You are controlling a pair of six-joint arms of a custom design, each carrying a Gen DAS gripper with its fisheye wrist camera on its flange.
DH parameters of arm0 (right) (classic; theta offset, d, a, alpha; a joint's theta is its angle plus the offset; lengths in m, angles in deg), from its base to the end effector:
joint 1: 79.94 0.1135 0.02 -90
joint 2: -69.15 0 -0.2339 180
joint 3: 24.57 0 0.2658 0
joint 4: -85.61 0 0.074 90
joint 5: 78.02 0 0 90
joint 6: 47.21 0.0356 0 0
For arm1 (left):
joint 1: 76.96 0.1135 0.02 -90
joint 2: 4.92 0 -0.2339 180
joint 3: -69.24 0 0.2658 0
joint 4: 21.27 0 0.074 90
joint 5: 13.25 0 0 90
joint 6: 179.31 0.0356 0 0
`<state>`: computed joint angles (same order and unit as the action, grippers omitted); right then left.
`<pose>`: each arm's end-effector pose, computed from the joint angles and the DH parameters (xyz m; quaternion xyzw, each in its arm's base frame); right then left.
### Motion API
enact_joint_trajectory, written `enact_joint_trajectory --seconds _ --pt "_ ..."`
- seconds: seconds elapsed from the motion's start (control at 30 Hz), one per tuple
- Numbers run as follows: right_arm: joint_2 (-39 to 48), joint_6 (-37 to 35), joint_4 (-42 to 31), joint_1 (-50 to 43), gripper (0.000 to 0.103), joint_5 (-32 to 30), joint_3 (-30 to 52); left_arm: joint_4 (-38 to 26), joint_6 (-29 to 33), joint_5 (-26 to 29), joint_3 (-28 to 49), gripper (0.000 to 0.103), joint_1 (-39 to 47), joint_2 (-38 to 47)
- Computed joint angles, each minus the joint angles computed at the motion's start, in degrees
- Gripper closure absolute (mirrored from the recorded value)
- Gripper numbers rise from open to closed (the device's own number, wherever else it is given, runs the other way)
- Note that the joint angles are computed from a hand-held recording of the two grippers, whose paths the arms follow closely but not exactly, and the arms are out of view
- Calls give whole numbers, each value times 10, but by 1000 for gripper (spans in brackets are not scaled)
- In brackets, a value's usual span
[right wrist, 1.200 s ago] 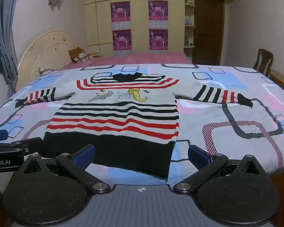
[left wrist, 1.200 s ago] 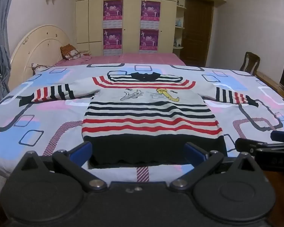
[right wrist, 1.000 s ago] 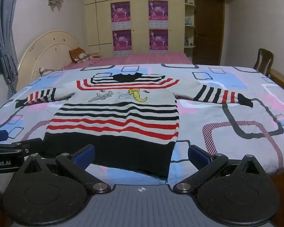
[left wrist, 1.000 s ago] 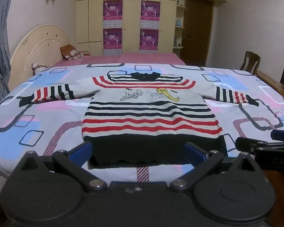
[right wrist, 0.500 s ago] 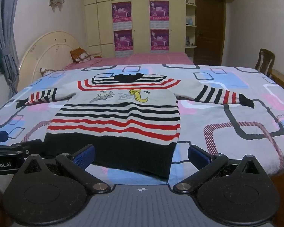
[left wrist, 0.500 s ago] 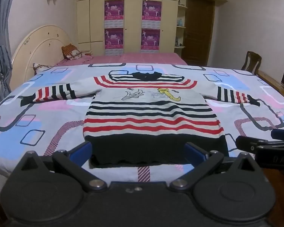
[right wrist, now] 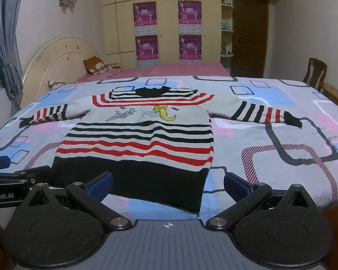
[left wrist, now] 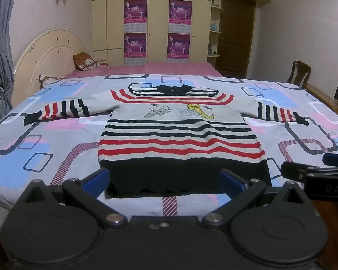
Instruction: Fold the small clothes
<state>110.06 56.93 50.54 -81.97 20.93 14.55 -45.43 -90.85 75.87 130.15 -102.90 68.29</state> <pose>0.1959 -0.0125 0.1929 0.1600 0.8779 -0.0224 0.4508 0.2703 -0.1309 0.2157 0.1853 0.8734 -0.1003 0.4391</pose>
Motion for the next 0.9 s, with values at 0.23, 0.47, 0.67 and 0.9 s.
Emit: enact_joint_trajectory --seconds 0.23,0.47,0.67,0.9 --pt "-3 -1 -1 1 0 1 -1 2 0 -3 -2 0 -2 -1" --pt "1 -2 2 0 0 -3 1 5 -1 -2 -5 0 0 -2" --pt "3 -1 1 1 0 -2 3 5 -1 -3 -4 0 1 0" --pt "5 -1 1 0 0 -1 4 5 1 -4 -4 0 1 0"
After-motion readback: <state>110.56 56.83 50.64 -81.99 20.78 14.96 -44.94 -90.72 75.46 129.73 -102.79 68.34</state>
